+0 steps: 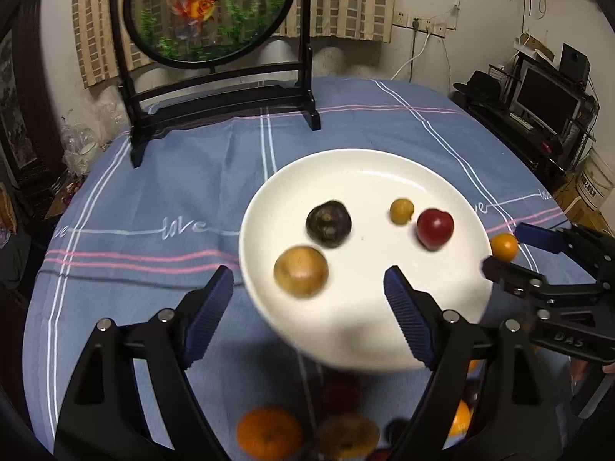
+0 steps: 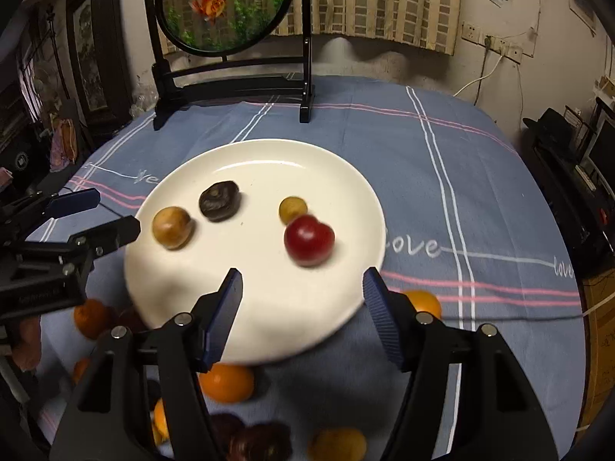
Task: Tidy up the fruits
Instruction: 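Place the tan potato on the plate with the left tool while the right tool places the red fruit, then grasp a mandarin with the left tool while the right tool grasps a pale potato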
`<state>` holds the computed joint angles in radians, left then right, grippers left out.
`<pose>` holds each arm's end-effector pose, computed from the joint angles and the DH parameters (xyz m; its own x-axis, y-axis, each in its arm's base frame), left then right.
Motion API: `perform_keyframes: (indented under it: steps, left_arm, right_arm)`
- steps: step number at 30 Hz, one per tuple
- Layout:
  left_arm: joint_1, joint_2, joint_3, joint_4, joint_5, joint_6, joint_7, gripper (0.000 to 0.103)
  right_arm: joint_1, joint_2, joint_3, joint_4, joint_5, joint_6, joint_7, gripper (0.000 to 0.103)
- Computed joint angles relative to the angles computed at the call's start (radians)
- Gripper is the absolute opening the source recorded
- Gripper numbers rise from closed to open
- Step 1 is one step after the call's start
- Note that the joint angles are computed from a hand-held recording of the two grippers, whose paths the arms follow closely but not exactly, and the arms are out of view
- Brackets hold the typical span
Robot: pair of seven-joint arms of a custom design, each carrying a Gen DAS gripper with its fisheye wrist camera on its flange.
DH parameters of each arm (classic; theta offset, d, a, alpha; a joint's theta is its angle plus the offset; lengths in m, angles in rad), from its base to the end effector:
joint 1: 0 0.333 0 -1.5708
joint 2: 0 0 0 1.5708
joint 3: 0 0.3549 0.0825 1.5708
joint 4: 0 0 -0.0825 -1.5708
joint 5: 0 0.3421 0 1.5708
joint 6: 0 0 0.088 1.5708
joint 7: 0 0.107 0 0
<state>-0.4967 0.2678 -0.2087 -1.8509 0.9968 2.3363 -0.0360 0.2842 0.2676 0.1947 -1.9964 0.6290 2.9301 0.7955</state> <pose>0.4889 -0.3828 0.4690 0.2719 -0.9623 0.0068 -0.6966 -0.2017 -0.6886 0.5688 0.2411 0.4601 0.6218 -0.7821 -0.0407 -0.6004 -0.4427 -0.6659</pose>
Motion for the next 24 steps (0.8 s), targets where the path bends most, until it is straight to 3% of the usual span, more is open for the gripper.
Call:
perform_keyframes:
  steps: [5,8,11,14,20,24]
  left_arm:
    - [-0.022,-0.056,-0.028,-0.077,-0.013,-0.019,-0.051,0.084]
    - [-0.04,-0.087,-0.049,-0.124,0.001,-0.045,-0.104,0.089]
    - [-0.036,-0.118,-0.069,-0.181,-0.016,-0.015,-0.148,0.089]
    - [-0.047,-0.128,-0.088,-0.199,-0.02,-0.04,-0.161,0.089]
    - [-0.071,-0.138,-0.117,-0.239,-0.012,-0.048,-0.219,0.089]
    - [-0.082,-0.12,-0.123,-0.241,-0.042,-0.061,-0.201,0.089]
  right_arm:
    - [-0.057,-0.092,0.044,-0.121,0.208,0.007,-0.162,0.065]
    - [-0.051,-0.137,0.03,-0.185,0.331,0.027,-0.248,0.065]
    - [-0.044,-0.179,0.016,-0.232,0.496,0.035,-0.372,0.065]
    - [-0.03,-0.22,-0.017,-0.277,0.655,0.023,-0.484,0.065]
    - [0.021,-0.257,-0.074,-0.334,0.857,0.041,-0.646,0.079]
    - [0.031,-0.282,-0.095,-0.366,0.876,-0.001,-0.675,0.079]
